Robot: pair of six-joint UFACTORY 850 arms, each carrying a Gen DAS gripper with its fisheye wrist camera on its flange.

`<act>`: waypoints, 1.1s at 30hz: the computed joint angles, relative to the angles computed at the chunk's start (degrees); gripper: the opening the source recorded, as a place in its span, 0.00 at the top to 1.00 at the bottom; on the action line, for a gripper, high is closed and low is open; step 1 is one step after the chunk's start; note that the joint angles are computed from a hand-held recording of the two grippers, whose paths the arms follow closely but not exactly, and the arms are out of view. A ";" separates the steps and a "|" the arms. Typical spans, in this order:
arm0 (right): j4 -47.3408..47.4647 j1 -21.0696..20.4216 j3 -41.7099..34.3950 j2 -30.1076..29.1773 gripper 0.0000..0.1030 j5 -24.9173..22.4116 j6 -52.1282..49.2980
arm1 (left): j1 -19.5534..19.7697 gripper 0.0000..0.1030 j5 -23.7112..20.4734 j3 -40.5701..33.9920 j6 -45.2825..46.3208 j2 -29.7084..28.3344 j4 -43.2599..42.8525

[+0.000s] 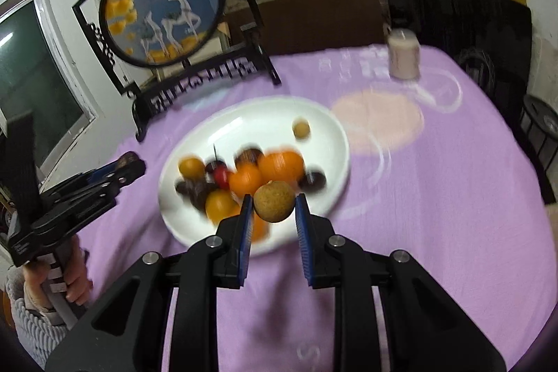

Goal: Organize fruits

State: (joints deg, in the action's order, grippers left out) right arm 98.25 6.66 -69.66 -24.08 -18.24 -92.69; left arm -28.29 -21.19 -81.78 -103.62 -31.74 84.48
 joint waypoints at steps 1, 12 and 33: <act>-1.35 0.26 -1.95 -0.89 0.76 0.14 1.24 | 0.45 0.62 0.29 -2.28 1.36 -1.29 -1.21; -37.55 1.81 -24.96 -17.14 0.76 -2.19 39.69 | 2.70 0.59 -1.17 -22.75 26.34 -15.89 -24.18; -23.39 1.42 -15.19 -9.86 0.50 -0.87 26.05 | 0.82 0.28 -2.00 -10.32 7.81 -8.19 -8.43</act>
State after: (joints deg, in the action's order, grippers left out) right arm 74.86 8.09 -84.86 -33.94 -19.11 -66.64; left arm -27.47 -23.20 -92.10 -95.81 -39.93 76.05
